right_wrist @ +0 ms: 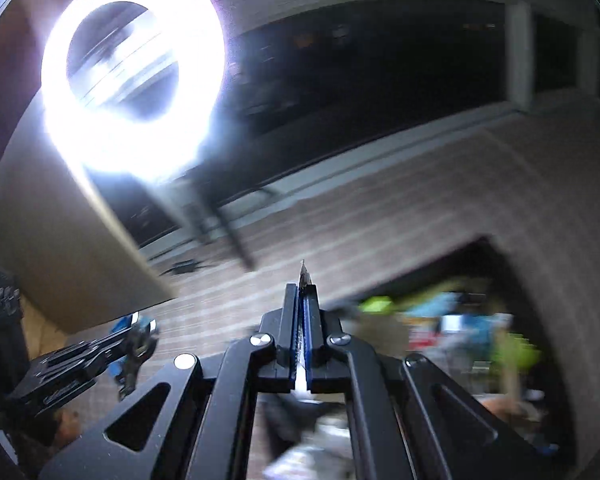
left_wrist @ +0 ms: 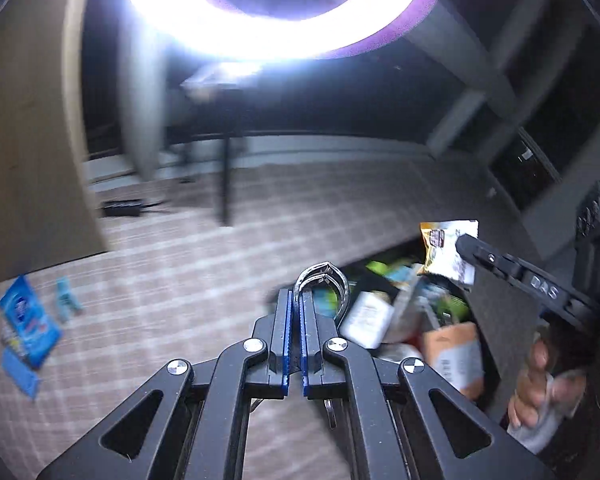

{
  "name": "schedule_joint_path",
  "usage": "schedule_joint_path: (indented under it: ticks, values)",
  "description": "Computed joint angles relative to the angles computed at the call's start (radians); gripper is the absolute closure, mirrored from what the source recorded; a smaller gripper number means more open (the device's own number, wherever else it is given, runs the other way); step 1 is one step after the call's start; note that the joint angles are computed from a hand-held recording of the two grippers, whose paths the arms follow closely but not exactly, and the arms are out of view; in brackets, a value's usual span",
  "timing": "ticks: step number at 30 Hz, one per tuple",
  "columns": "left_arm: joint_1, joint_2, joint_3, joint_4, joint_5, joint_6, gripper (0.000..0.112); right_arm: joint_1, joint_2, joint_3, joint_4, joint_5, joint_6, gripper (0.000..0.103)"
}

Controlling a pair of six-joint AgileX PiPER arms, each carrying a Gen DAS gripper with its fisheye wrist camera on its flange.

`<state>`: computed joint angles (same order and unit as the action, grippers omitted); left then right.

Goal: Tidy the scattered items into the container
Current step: 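Carry the scissors and wrapper over the black box and open both tools, then move both open tools back toward the blue Vinda packet and light-blue clothespin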

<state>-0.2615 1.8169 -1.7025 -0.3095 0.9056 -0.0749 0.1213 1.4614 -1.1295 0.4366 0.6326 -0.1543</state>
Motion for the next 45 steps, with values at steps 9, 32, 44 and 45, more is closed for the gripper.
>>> schedule_joint_path:
  ticks: [9, 32, 44, 45]
  values:
    - [-0.219, 0.263, -0.536, 0.068, 0.254, -0.116, 0.1, -0.33, -0.004, -0.007, 0.14, 0.172, -0.278, 0.099]
    - [-0.016, -0.073, 0.075, 0.153, 0.01, -0.068, 0.073, -0.192, -0.086, 0.074, 0.143, 0.13, -0.287, 0.065]
    - [0.429, -0.157, 0.346, 0.116, -0.068, 0.053, 0.073, 0.35, 0.071, -0.003, -0.171, -0.015, 0.064, 0.062]
    - [0.466, -0.141, 0.339, 0.117, -0.069, 0.058, 0.074, 0.389, 0.1, -0.026, -0.187, -0.02, 0.087, 0.062]
